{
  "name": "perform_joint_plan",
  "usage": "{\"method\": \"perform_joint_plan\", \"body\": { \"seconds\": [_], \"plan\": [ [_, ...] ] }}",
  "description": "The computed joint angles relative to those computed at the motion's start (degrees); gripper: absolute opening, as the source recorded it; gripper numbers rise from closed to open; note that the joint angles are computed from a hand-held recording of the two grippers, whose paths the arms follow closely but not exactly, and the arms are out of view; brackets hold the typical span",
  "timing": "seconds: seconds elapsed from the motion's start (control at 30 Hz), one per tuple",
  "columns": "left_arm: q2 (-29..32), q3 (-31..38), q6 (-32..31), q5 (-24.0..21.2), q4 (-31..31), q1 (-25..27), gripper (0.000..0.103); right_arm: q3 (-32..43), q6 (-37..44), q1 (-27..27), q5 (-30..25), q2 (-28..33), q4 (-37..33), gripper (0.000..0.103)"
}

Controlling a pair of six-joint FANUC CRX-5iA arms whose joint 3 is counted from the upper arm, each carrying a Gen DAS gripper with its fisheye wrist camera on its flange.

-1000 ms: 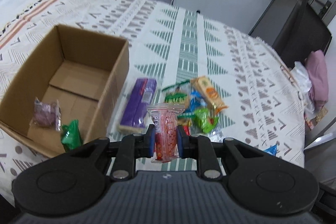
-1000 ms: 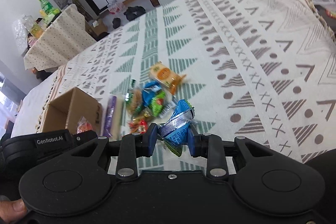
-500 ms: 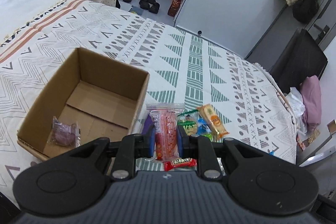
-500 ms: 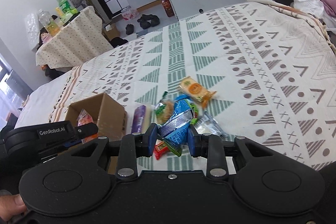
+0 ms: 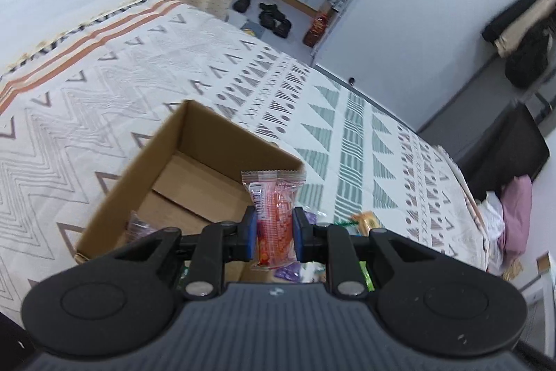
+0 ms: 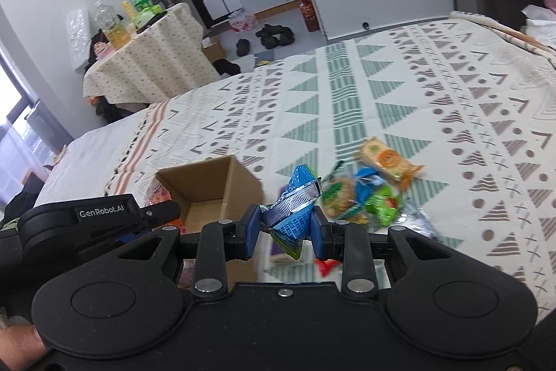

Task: Organize snacks
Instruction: 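Carry both snacks over the box and release them inside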

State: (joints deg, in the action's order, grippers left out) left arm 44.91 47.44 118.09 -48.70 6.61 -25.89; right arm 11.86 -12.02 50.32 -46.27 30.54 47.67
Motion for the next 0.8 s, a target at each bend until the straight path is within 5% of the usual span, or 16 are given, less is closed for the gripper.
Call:
{"method": "perform_joint_plan", "body": {
  "seconds": [0.8],
  "plan": [
    [1.11,-0.95,5.99,-1.49,1.89,3.95,0.02,24.55,14.72,-0.34,-1.62,15.39,-8.94,0.03]
  ]
}}
